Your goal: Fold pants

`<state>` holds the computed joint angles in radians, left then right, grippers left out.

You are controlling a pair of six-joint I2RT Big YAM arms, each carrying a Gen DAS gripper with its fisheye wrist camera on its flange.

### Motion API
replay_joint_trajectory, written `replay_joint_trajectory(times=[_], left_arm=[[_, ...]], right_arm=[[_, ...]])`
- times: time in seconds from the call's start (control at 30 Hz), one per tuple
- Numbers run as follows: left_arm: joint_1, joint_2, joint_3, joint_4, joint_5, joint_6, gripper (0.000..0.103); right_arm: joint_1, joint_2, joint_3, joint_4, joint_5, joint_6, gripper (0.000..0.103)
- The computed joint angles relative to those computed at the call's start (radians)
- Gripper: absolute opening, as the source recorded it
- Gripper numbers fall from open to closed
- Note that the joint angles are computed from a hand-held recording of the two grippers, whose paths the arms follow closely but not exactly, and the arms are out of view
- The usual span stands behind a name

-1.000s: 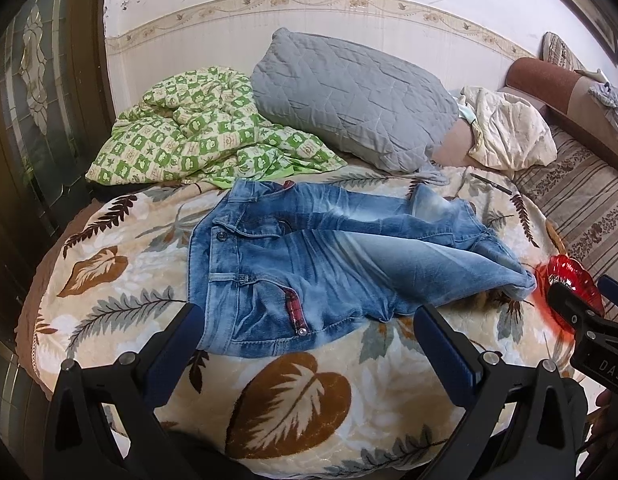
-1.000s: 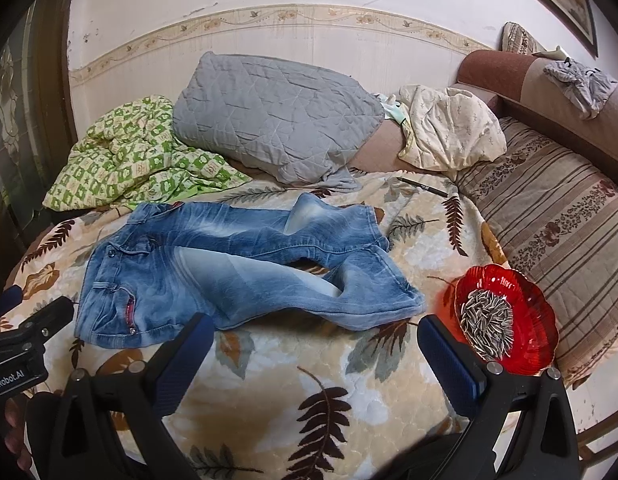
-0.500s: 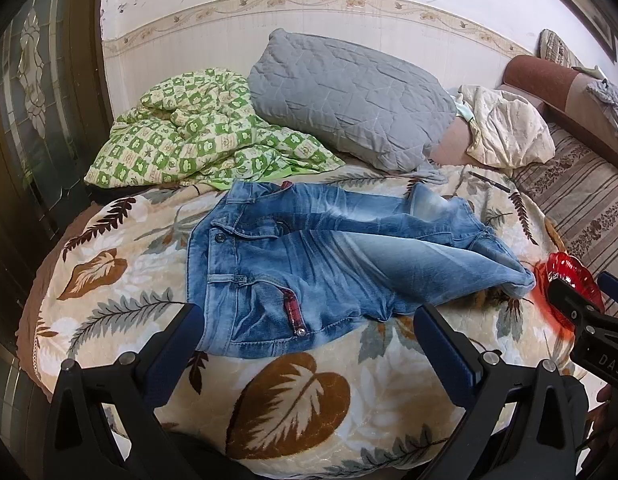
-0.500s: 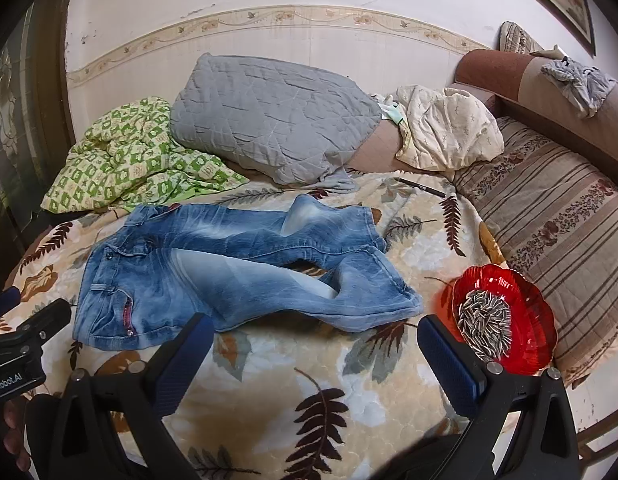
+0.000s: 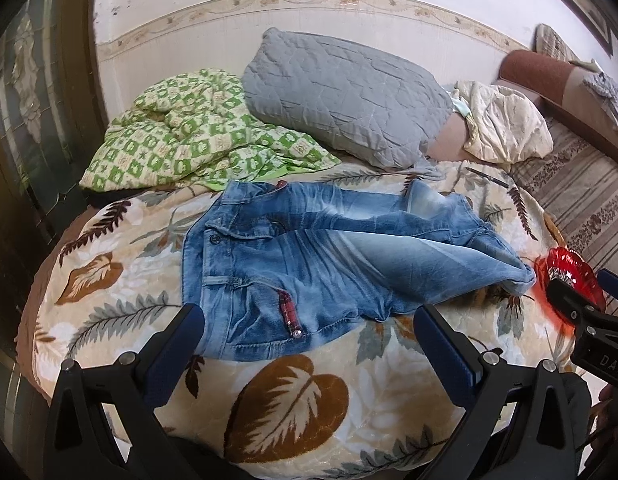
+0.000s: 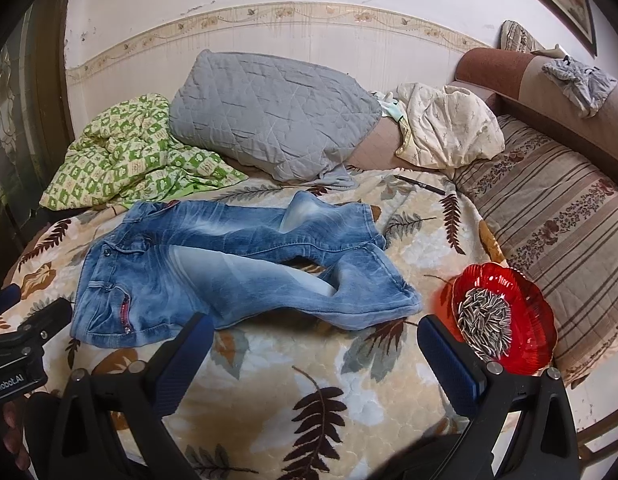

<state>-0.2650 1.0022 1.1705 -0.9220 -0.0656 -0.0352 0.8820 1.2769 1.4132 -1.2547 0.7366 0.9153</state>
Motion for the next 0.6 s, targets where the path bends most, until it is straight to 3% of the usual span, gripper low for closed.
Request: replay_joint_trajectory(times=[0.17,0.27,0.33,0.4,0.5,0.6], left_arm=[[-0.013,0.088,0.068,0.044,0.057,0.051,0.103],[-0.014,0.191,0.153,0.054,0.143,0.093,0.103],[-0.017,0.295,0.249,0.019,0.202,0.127,0.103],[-0.031,0.402,0.355,-0.032,0.242,0.178,0.103],[-0.066,0.541,0.503,-0.103,0.251,0.261,0.103],[-0.113,0.665,0.635,-0.167,0.251,0.336,0.103]], right_arm=[[-0.066,-0.044,-0.039,0.077,-0.103,-0.082,0.103],[-0.163,-0.119,-0.11,0.209,-0.184,-0.174,0.103],[-0.243,-0.141,-0.129,0.265,-0.259,-0.257,0.103],[-0.349,-0.154,-0.147,0.331,-0.386,-0.348,0.103],[-0.517,-0.105,-0.129,0.367,-0.556,-0.441,0.101],[-0.612,-0.001,-0.06,0.329,-0.6,-0.515,0.091]])
